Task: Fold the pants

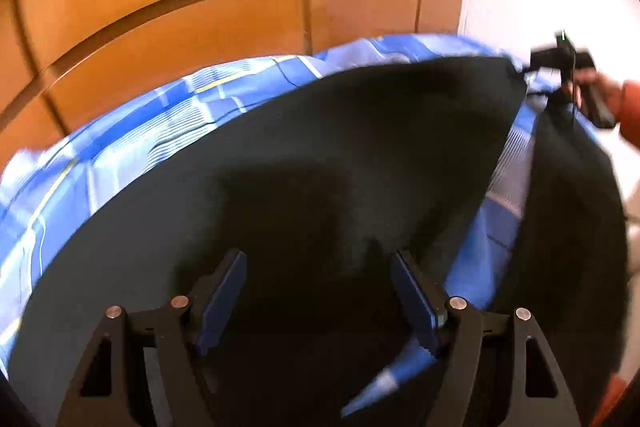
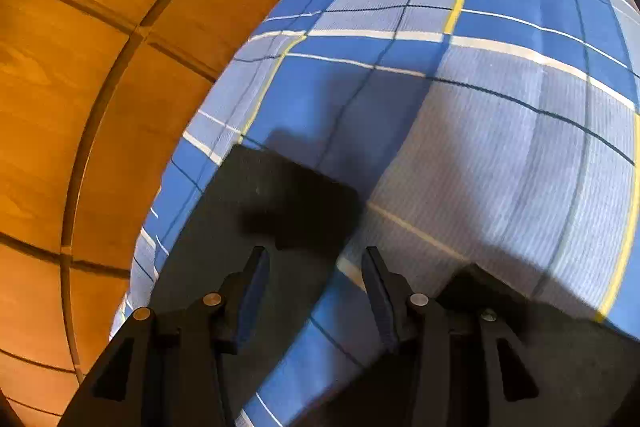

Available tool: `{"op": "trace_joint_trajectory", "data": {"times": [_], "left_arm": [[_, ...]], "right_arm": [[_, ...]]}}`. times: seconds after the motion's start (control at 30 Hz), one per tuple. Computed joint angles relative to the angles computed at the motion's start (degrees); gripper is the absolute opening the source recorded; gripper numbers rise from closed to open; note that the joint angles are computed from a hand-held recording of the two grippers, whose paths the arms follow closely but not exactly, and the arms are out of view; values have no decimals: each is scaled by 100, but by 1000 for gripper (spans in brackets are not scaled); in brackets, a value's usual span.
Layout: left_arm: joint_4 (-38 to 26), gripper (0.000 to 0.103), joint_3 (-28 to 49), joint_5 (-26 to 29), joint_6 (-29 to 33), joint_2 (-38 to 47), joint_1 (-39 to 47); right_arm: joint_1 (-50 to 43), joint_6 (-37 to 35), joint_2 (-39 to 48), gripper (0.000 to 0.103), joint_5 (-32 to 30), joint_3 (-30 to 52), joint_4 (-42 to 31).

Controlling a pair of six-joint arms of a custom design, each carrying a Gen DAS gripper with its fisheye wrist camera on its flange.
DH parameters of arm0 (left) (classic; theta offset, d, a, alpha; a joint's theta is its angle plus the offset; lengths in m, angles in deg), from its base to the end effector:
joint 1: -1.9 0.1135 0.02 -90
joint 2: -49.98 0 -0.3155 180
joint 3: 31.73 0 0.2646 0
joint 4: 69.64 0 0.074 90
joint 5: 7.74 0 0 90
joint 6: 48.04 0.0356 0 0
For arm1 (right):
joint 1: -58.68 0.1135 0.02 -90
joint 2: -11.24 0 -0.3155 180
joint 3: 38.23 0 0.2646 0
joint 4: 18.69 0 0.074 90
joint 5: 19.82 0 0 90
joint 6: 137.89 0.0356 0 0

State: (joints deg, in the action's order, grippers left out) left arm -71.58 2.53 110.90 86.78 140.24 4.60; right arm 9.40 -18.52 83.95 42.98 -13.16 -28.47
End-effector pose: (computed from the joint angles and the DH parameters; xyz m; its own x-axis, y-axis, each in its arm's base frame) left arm 0.2258 -0.0064 0.1204 -0.4505 0.5981 -0.6628 0.7477 0.6585 0.0860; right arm 0.1176 -0.1117 0.1302 -0.2272 0.9326 -0.2804 0.7171 0.3550 0.5998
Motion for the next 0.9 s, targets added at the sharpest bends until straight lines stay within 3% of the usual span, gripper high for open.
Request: {"op": "trace_joint_trajectory", "data": {"times": [0.1, 0.17, 0.2, 0.23, 0.37, 0.53, 0.6, 0.7, 0.8, 0.9], "left_arm": [[331, 76, 54, -491, -151, 461, -364], [403, 76, 58, -281, -165, 578, -252], [339, 74, 90, -218, -161, 592, -208], [271, 70, 110, -149, -113, 582, -162], [75, 5, 69, 74, 230, 410, -68], [-1076, 4, 367, 626, 381, 48, 263], [-1789, 4, 535, 1093, 700, -147, 644], [-2612, 4, 804, 1504, 1092, -49, 1086], [-2644, 4, 792, 1500, 1261, 244, 1216], [-2266, 4, 640, 1345, 1049, 382, 1096]], "right_arm": [[315, 249, 257, 43, 232, 52, 348], [579, 263, 310, 30, 471, 43, 549], [627, 259, 602, 16, 512, 50, 870], [532, 193, 940, 11, 316, 83, 1211], [285, -72, 361, 9, -297, 128, 1047], [-764, -804, -1844, 9, -1630, 596, -1027], [-1480, -1337, -2199, 9, -2350, 805, -2017], [-2172, -2370, -2268, 9, -2647, 893, -3149], [-2566, -2848, -1526, 9, -2441, 598, -3143], [-2469, -2196, -112, 9, -2070, 182, -1989]]}}
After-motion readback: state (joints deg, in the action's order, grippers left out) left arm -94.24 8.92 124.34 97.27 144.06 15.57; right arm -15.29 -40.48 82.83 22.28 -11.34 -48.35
